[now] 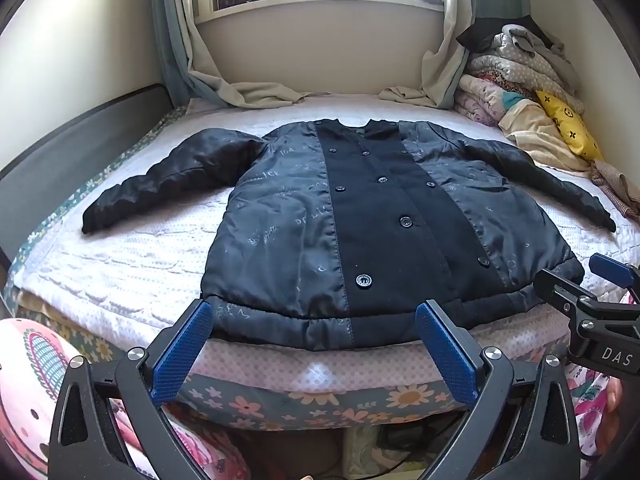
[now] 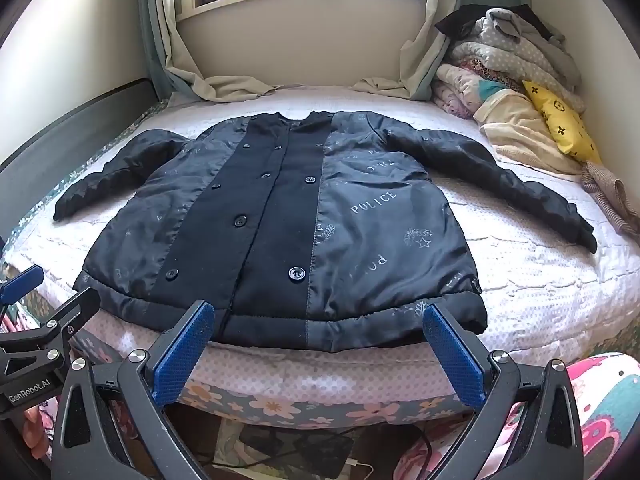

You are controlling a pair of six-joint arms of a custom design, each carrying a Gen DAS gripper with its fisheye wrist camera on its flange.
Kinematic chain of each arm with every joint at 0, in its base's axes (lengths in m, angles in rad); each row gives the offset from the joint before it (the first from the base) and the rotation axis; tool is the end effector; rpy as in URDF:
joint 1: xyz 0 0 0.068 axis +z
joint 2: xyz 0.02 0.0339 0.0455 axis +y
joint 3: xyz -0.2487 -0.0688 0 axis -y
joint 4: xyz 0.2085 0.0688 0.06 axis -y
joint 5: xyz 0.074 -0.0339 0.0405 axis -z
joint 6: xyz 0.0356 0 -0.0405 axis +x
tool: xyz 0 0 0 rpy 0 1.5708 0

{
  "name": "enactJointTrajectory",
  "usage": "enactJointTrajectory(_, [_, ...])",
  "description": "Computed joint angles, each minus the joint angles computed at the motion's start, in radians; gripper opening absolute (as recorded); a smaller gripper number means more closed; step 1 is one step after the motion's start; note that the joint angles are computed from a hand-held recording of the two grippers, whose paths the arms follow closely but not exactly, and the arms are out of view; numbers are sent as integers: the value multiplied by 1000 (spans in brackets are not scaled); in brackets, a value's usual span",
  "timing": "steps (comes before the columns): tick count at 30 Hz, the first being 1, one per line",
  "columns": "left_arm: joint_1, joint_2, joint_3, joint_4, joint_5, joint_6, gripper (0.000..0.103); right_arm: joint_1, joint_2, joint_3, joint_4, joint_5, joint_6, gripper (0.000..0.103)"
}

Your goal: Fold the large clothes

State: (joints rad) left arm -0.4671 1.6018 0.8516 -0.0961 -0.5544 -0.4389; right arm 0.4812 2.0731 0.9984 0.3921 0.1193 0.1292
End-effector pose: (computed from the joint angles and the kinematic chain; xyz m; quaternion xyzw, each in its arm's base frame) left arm 0.2676 -0.1140 0.1857 -0.0843 0.9007 0.0809 0.4185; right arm 0.3358 0.1705 0.1077 -0.1326 0.8920 0.0775 0.4252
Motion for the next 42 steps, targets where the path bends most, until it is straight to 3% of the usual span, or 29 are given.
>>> enactJointTrajectory(42, [8, 4, -2, 5, 9, -1, 103, -2, 1, -7, 12, -6, 12, 103])
